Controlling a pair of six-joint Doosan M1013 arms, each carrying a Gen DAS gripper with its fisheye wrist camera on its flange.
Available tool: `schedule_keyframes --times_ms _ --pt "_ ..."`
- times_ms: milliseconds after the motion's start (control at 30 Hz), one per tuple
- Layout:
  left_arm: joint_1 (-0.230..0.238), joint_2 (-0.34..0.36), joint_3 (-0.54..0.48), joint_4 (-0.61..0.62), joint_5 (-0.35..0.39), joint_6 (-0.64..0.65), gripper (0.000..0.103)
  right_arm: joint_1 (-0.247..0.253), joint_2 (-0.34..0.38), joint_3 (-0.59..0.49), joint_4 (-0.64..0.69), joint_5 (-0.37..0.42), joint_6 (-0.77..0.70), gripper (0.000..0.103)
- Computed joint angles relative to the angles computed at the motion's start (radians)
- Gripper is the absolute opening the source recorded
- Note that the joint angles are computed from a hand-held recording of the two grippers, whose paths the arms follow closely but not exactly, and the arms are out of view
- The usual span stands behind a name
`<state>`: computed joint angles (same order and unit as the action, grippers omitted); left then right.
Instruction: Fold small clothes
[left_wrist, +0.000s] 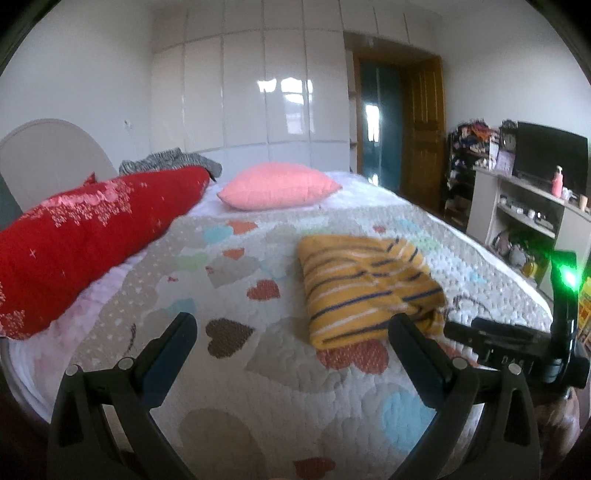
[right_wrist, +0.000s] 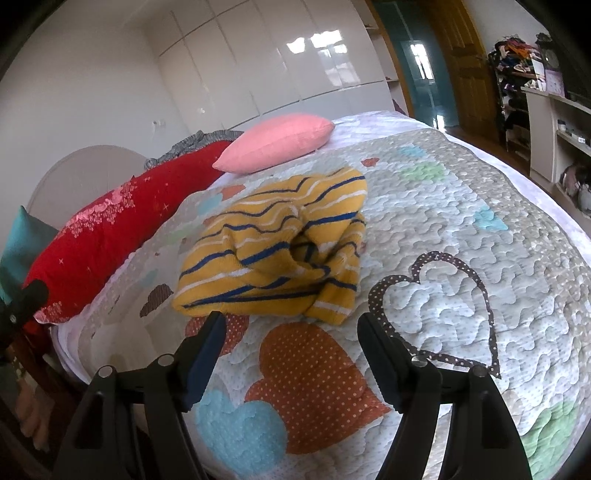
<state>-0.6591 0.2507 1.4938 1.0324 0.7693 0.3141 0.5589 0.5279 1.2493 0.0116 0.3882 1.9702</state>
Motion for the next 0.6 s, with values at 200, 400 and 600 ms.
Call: schedule_keyframes --times_ms 200,400,600 --pt "0.007 0.008 -0.004 -0.063 0.007 0.050 0.103 0.005 0.009 -0.012 -0.017 0.024 0.008 0.079" --pt "0.014 0.003 0.004 -0.070 -0.007 0.036 0.103 0.011 0.015 -0.024 -0.053 0.043 0.029 0.079" --pt "0.015 0.001 0.008 -0.073 -0.014 0.035 0.103 0.014 0.018 -0.027 -0.060 0.049 0.029 0.079"
